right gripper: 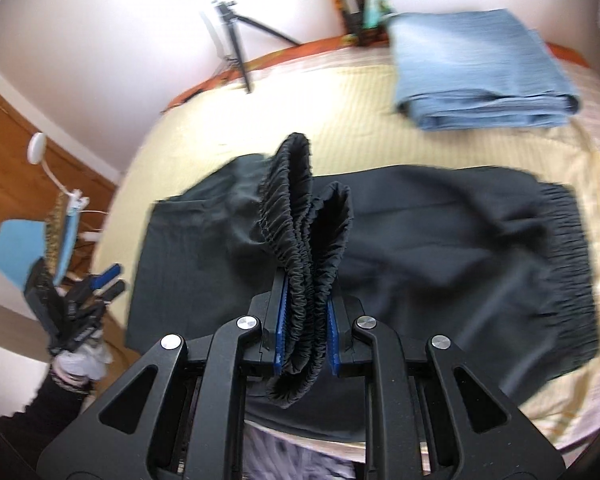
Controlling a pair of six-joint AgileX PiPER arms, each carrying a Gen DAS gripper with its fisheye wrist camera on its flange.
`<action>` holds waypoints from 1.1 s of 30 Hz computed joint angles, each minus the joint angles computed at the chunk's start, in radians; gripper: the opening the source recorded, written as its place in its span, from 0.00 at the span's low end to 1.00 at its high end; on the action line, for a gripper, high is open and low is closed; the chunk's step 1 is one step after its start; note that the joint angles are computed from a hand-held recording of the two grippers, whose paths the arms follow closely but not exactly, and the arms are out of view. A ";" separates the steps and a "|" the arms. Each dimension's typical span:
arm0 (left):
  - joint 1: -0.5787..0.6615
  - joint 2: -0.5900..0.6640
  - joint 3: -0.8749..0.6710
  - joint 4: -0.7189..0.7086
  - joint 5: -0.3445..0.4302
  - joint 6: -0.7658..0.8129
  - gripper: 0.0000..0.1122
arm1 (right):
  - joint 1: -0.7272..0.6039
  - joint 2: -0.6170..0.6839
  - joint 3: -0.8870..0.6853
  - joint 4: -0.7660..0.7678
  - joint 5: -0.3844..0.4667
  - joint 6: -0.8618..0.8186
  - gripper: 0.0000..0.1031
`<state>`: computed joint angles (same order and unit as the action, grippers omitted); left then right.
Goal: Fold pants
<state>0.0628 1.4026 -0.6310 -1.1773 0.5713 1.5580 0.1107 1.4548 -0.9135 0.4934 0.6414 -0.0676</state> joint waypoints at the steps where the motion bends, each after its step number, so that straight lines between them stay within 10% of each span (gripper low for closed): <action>1: -0.014 0.002 -0.001 0.004 -0.007 -0.011 0.34 | -0.038 0.000 0.007 0.012 0.014 -0.029 0.17; 26: -0.155 0.096 -0.028 0.236 -0.056 -0.493 0.47 | -0.257 0.094 0.076 -0.194 -0.065 -0.045 0.17; 33: -0.085 0.049 0.010 0.244 0.003 -0.509 0.47 | -0.134 -0.064 0.077 -0.503 -0.037 0.304 0.55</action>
